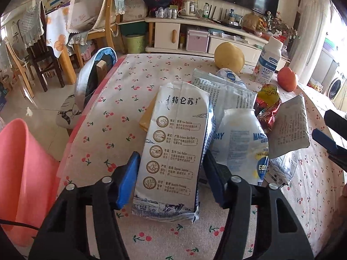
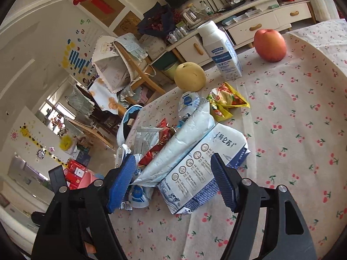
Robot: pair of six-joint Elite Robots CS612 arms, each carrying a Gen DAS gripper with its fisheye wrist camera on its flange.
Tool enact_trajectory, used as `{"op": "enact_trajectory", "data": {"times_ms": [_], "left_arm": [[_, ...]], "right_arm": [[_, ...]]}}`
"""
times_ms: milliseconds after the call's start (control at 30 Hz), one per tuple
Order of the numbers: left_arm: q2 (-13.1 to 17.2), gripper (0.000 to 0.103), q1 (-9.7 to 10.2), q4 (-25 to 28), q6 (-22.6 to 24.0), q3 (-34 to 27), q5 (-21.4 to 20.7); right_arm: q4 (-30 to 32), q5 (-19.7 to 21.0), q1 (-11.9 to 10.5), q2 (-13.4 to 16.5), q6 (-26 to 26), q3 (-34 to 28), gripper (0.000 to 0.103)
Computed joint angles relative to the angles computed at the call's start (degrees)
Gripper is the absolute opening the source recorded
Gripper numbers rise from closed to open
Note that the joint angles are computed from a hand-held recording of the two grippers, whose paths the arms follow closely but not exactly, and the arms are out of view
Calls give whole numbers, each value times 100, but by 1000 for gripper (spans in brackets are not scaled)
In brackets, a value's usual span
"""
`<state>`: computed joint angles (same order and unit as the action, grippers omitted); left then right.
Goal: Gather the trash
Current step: 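Grasp the white-and-blue milk carton with the left gripper, then carry the milk carton to the pink bucket and open the left gripper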
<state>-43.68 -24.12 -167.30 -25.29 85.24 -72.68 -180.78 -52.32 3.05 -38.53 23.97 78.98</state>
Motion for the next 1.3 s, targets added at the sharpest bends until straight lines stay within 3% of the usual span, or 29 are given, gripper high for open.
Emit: {"op": "enact_trajectory", "data": {"times_ms": [67,300,500,667,833,1067,1300], "left_arm": [[9,54,-25,-25,43,2,61],[2,53,-53,-192,27,61,-69],[-5,53,-68,-449,140,119,-649],[17,53,-173,-608,357,129,-972],[7,53,-191,-732,293,175,-1024],[-82,53,-114,-1101,-80,363,-857],[-142,53,-66,-1340,-228,487,-625]], "right_arm": [[55,81,8,69,60,-110,69],[102,-188,42,68,70,-133,68],[287,-346,121,-56,-540,-37,68],[565,-822,106,-118,-431,52,68],[610,-888,55,-119,-258,108,52],[515,-830,83,-72,-287,38,51],[617,-988,140,-34,-503,-53,27]]}}
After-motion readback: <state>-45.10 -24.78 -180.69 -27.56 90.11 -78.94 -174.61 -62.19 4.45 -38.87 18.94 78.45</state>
